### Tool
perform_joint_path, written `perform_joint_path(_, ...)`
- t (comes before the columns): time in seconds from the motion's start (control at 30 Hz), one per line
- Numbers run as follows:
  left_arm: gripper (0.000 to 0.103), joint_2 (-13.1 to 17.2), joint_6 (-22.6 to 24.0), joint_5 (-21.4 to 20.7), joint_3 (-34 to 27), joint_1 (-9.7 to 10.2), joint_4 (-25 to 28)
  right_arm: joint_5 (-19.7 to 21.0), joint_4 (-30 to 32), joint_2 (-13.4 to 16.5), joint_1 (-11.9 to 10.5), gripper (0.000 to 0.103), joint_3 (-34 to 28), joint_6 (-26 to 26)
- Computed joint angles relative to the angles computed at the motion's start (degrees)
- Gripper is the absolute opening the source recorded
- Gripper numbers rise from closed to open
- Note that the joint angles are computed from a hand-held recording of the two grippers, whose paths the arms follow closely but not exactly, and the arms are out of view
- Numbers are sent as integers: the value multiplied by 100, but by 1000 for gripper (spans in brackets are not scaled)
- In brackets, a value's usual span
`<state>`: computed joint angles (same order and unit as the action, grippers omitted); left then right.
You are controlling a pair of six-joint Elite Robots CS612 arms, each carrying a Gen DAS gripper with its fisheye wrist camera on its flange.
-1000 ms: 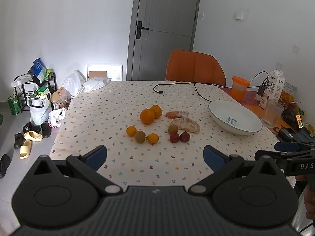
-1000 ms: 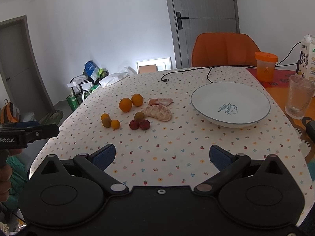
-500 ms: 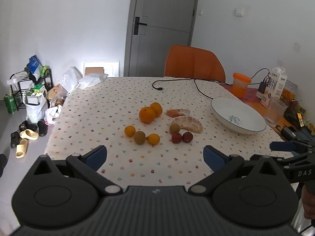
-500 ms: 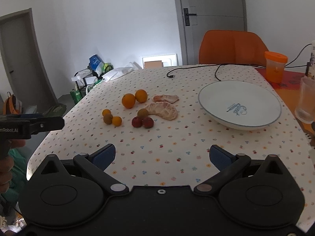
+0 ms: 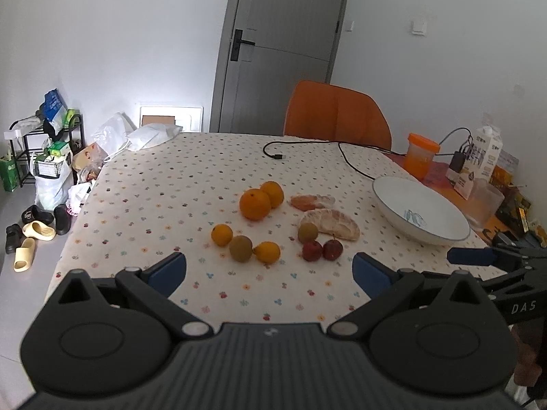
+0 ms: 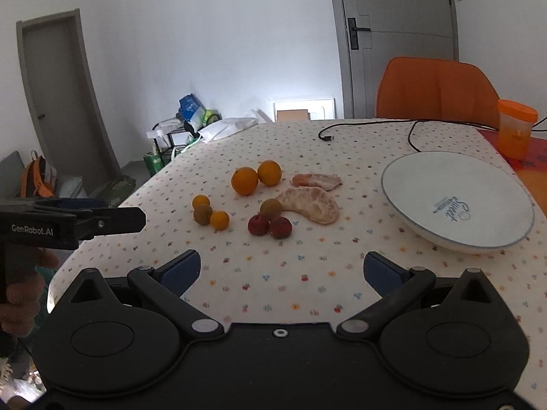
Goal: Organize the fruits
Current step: 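Close the left gripper on the olive-green fruit while the right gripper closes on a red fruit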
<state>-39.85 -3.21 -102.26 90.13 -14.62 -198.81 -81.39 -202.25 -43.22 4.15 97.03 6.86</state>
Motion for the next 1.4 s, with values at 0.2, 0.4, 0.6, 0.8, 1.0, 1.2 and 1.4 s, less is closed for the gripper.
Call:
perform_joint_path(0.2, 95, 141, -119, -98, -215, 25, 38, 283, -53, 154, -67, 103, -187, 100)
perform_joint_path(0.4, 82, 268, -160, -61, -413, 12, 212, 515, 48, 271, -90, 102, -380, 13)
perform_joint_path(0.6, 66, 391, -307, 27, -648, 25, 540, 842, 300, 391, -154, 78, -607, 81)
perform_joint_path(0.8, 54, 493, -355, 39, -865, 37, 825, 1008, 629, 486, -175, 67, -815, 42)
perform_joint_path(1.0, 47, 589, -407, 7, -1067, 46, 1091, 1110, 875, 555, -208, 52, -996, 7)
perform_joint_path(1.2, 42, 658, -445, -36, -1232, 58, 1305, 1187, 1162, 629, -223, 44, -1181, -42)
perform_joint_path(1.4, 35, 703, -468, -118, -1345, 71, 1442, 1184, 1337, 711, -226, 44, -1352, -26)
